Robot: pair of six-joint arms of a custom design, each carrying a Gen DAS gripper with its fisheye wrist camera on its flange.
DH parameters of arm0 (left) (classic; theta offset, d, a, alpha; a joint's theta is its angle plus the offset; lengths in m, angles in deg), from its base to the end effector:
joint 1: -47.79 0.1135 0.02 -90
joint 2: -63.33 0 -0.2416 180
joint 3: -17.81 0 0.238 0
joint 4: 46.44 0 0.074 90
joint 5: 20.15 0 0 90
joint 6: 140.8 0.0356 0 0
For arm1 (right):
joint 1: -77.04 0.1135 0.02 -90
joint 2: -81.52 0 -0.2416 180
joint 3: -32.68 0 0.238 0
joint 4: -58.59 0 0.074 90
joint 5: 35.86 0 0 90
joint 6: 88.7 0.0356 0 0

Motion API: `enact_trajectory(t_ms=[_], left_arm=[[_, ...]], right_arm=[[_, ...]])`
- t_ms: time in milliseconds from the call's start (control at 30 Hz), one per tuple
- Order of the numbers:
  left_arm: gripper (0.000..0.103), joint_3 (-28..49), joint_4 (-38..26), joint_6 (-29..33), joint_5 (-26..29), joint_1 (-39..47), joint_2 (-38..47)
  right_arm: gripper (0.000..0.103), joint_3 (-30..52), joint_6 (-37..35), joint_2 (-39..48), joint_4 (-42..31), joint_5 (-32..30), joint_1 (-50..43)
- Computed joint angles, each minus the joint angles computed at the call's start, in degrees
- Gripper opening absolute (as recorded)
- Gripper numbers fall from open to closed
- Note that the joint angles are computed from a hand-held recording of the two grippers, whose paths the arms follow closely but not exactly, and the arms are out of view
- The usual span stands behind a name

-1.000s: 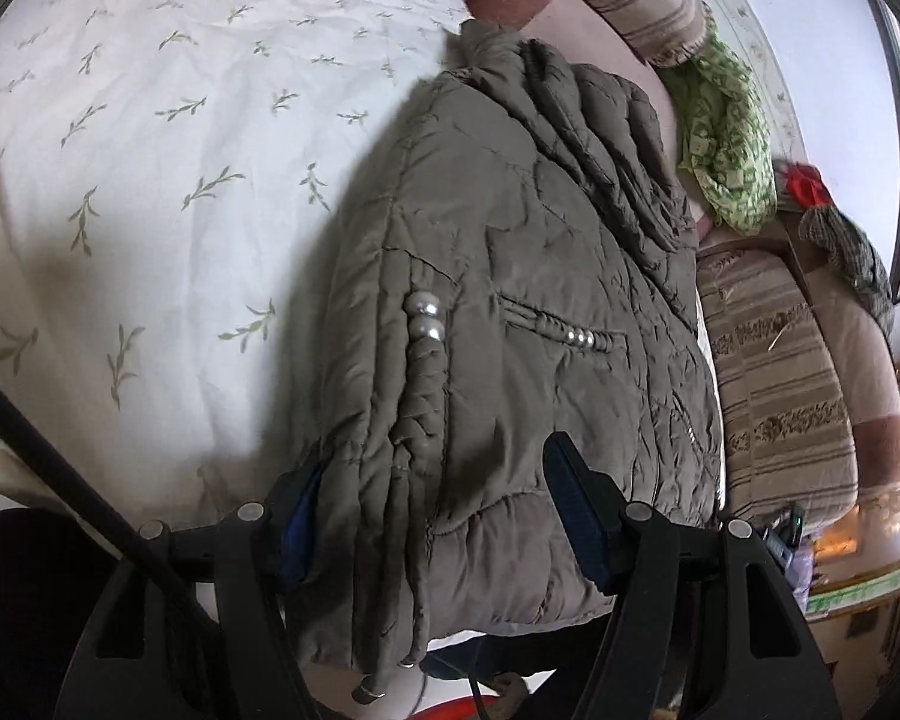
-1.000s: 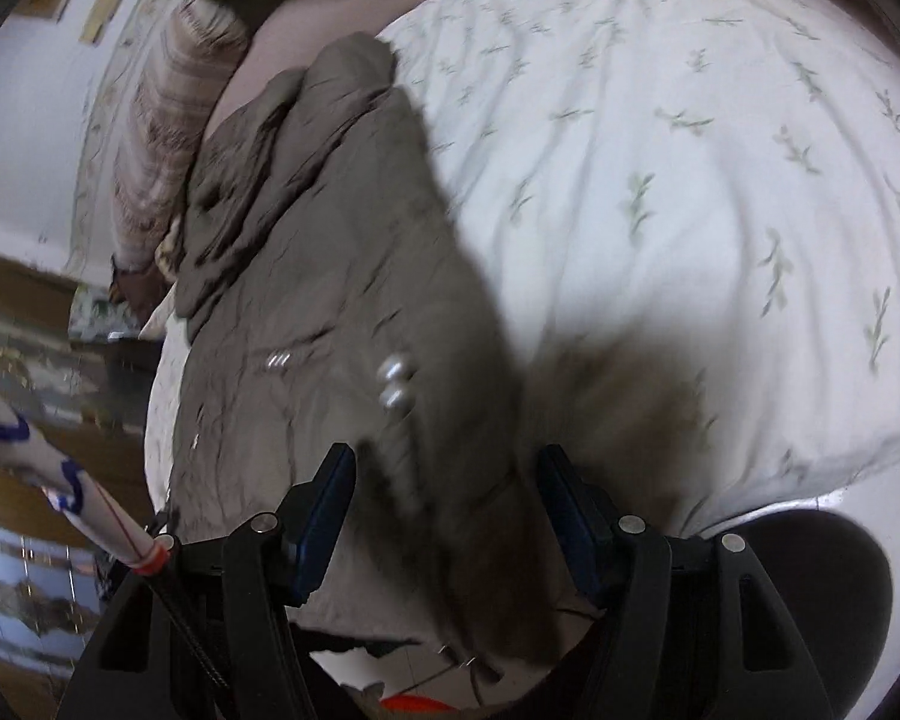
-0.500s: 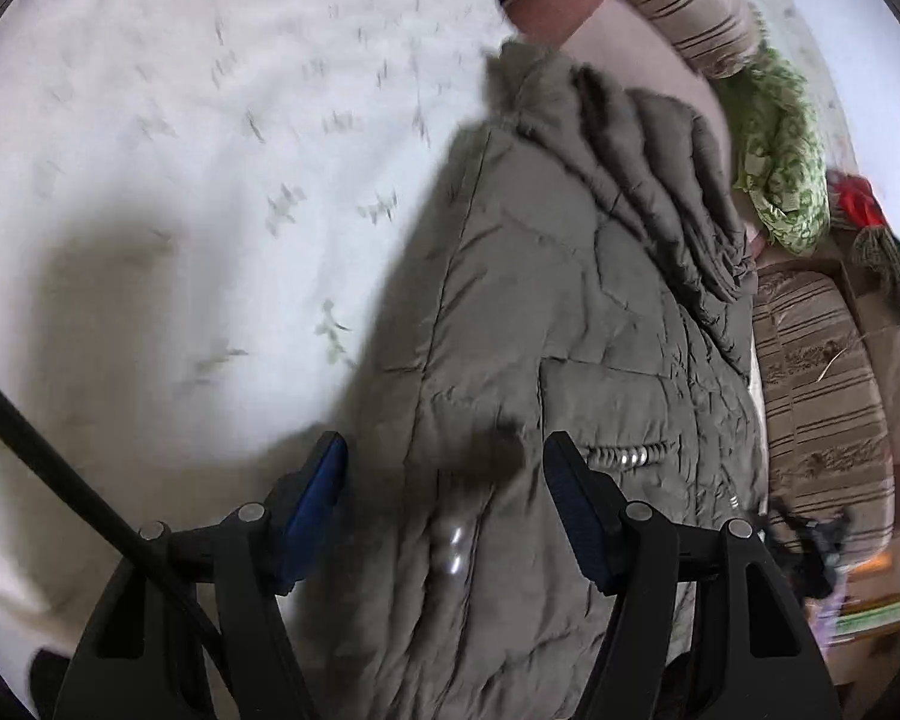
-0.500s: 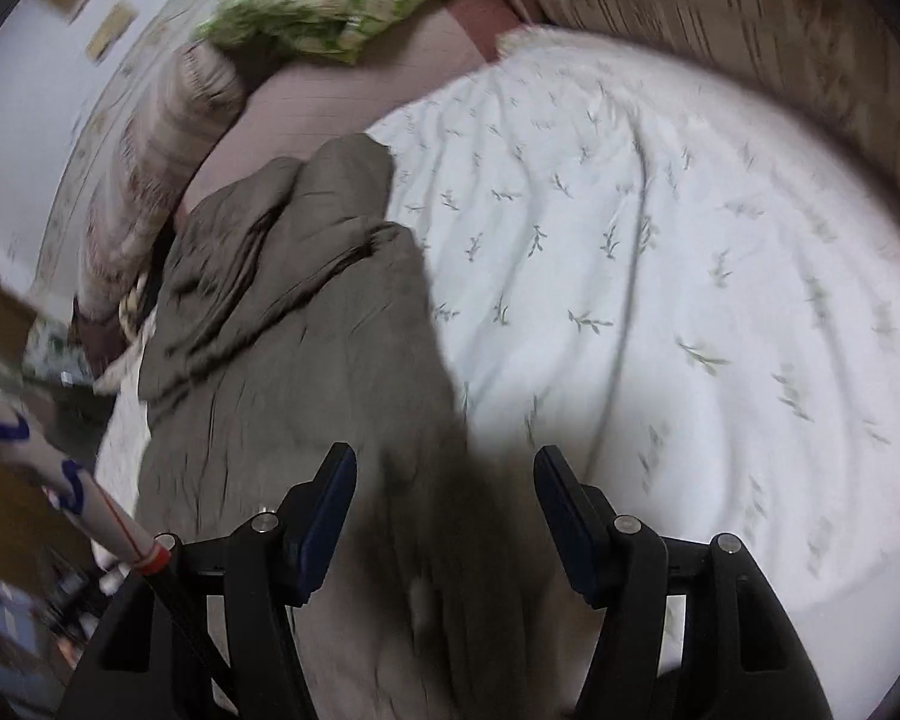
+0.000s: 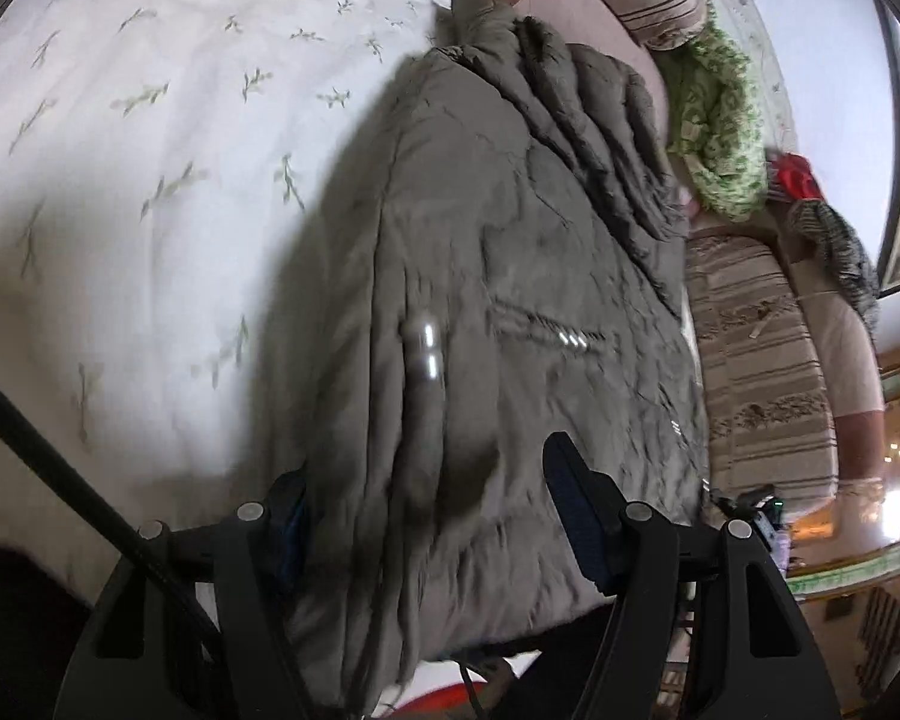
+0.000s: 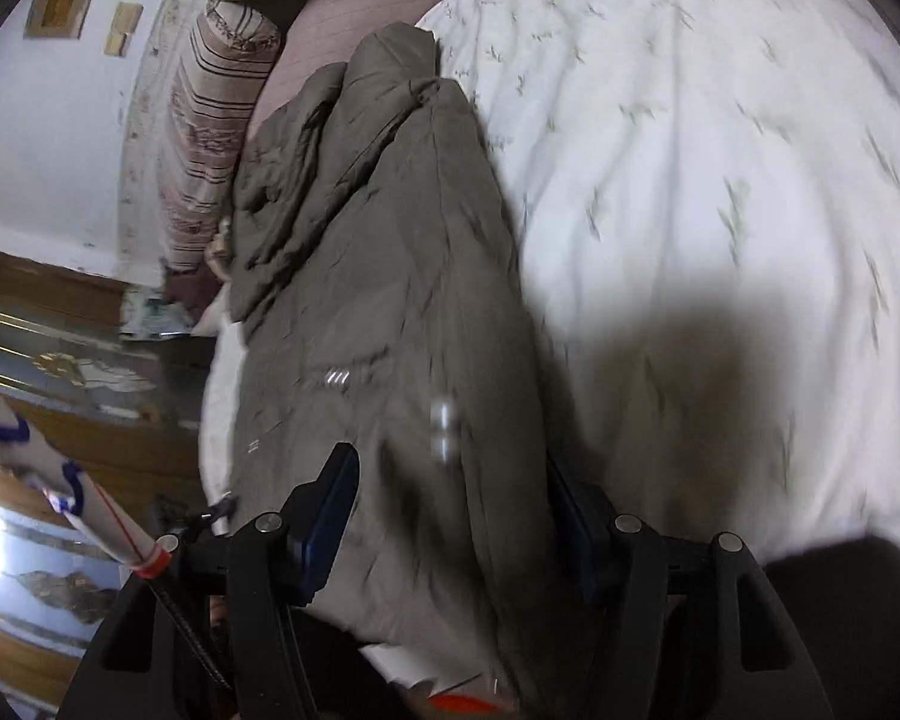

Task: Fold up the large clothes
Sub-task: 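Grasp the jacket hem edge with both tools near the pearl-studded pockets, then lift the hem with both tools and fold it up toward the collar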

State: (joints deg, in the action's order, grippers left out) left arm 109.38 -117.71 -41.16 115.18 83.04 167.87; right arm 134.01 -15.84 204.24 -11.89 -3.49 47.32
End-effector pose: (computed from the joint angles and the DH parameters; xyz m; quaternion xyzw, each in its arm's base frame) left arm 0.2780 0.1655 0.1954 -0.1854 0.9030 -0.3380 0.1898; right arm 0.3355 -0.1569 0.1370 0.1038 0.8699 0.4479 0.1785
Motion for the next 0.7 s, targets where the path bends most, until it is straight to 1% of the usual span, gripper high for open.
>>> enact_trajectory(t_ms=[67, 100, 167, 200, 233, 267, 300, 333, 367, 400, 433, 467, 567, 600, 633, 700], left_arm=[[0.066, -2.76, -0.41, 1.96, 1.47, 0.54, -2.29], [0.066, -4.45, 0.23, 2.3, 1.32, 0.21, -3.66], [0.066, -7.04, 2.08, 1.15, -0.24, -1.22, -5.36], [0.066, -8.59, 3.61, -0.55, -2.09, -2.43, -6.29], [0.064, -9.87, 5.05, -2.27, -4.1, -3.23, -7.36], [0.057, -11.33, 6.96, -4.61, -6.27, -4.11, -9.2], [0.045, -12.11, 7.9, -6.08, -7.83, -4.64, -10.75], [0.039, -12.46, 8.12, -6.61, -8.15, -4.7, -11.71], [0.029, -12.53, 7.98, -7.18, -8.09, -4.71, -12.66], [0.025, -12.23, 7.54, -7.9, -8.2, -4.75, -13.71], [0.024, -11.74, 7.32, -8.53, -8.55, -4.92, -14.48], [0.023, -11.4, 7.23, -9.01, -8.91, -5.21, -15.27], [0.023, -10.04, 6.64, -9.62, -10.03, -6.46, -18.04], [0.023, -9.84, 7.09, -10.22, -10.39, -7.18, -18.28], [0.023, -9.93, 7.62, -10.75, -10.8, -7.7, -18.2], [0.027, -10.56, 8.49, -11.56, -12.23, -8.78, -17.36]], right_arm=[[0.066, -1.58, -3.15, -0.25, -1.74, -0.98, -0.58], [0.066, -2.73, -4.66, -0.7, -1.86, -0.27, -0.65], [0.063, -7.21, -3.48, -3.69, 2.33, 2.04, 0.8], [0.062, -10.21, -1.61, -5.87, 5.92, 4.07, 2.0], [0.057, -12.01, -0.19, -7.39, 8.25, 5.78, 2.74], [0.051, -13.77, 1.71, -9.02, 10.67, 7.23, 3.63], [0.048, -15.55, 3.2, -11.01, 12.85, 8.85, 4.46], [0.043, -16.67, 3.77, -12.72, 13.9, 9.88, 5.04], [0.034, -17.42, 4.16, -14.21, 14.46, 10.75, 5.47], [0.03, -17.47, 4.09, -15.24, 14.26, 11.08, 5.58], [0.023, -17.2, 3.86, -15.56, 13.85, 10.48, 5.4], [0.02, -16.46, 3.41, -16.1, 12.47, 8.8, 4.87], [0.019, -14.8, 1.75, -17.44, 10.15, 5.93, 4.09], [0.019, -14.48, 0.86, -17.61, 9.67, 6.12, 4.16], [0.022, -14.5, 0.36, -17.82, 9.78, 7.0, 4.76], [0.026, -15.53, 1.05, -17.61, 11.67, 9.58, 6.12]])
